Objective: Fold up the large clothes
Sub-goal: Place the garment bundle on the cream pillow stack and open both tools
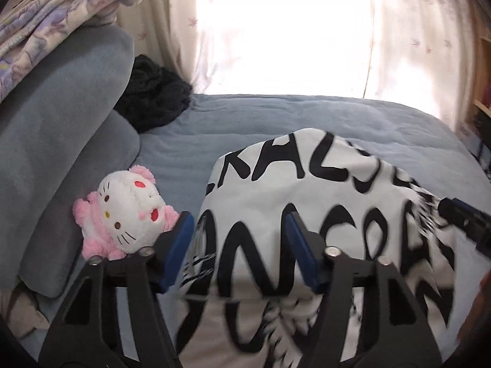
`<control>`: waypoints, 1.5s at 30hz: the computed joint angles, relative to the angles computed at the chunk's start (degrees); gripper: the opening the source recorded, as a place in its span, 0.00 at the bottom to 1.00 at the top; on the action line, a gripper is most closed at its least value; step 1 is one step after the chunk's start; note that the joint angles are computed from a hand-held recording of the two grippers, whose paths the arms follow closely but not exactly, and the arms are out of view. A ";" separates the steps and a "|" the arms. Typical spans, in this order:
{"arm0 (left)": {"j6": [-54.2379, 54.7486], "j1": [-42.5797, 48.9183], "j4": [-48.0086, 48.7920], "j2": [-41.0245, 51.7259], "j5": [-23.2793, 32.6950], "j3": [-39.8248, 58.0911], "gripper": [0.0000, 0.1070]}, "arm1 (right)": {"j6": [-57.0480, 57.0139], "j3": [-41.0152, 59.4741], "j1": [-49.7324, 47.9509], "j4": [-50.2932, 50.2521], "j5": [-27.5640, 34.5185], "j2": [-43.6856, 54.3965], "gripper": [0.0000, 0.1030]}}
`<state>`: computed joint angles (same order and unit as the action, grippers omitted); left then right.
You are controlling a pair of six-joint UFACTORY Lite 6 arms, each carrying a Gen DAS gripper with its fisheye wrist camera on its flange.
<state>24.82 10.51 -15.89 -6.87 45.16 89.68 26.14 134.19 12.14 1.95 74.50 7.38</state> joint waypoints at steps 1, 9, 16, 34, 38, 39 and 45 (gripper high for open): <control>-5.81 -3.60 5.39 1.19 -2.23 -0.65 0.51 | 2.44 -0.24 3.17 -3.43 -1.37 2.46 0.64; -23.20 -10.70 25.57 8.17 -14.39 -7.41 0.53 | 4.33 -5.28 5.03 -2.87 -8.61 13.85 0.67; -19.44 -8.46 20.18 8.19 -20.43 -12.94 0.53 | 2.45 -21.71 3.99 -1.40 -18.57 7.28 0.68; -11.21 -4.98 7.10 -8.73 -19.00 -26.45 0.55 | 3.11 -20.05 5.72 -3.98 -5.60 -1.81 0.75; -5.13 1.43 -3.21 -17.29 -6.46 -27.12 0.55 | 4.06 -18.18 8.12 -2.87 2.43 -6.98 0.76; -4.03 3.46 -5.27 -20.15 -3.08 -27.41 0.54 | 4.35 -17.72 8.86 -2.48 4.77 -8.48 0.76; 6.78 20.42 -14.69 -36.96 22.56 -22.75 0.55 | 11.42 -2.87 23.94 -10.53 24.51 -11.65 0.76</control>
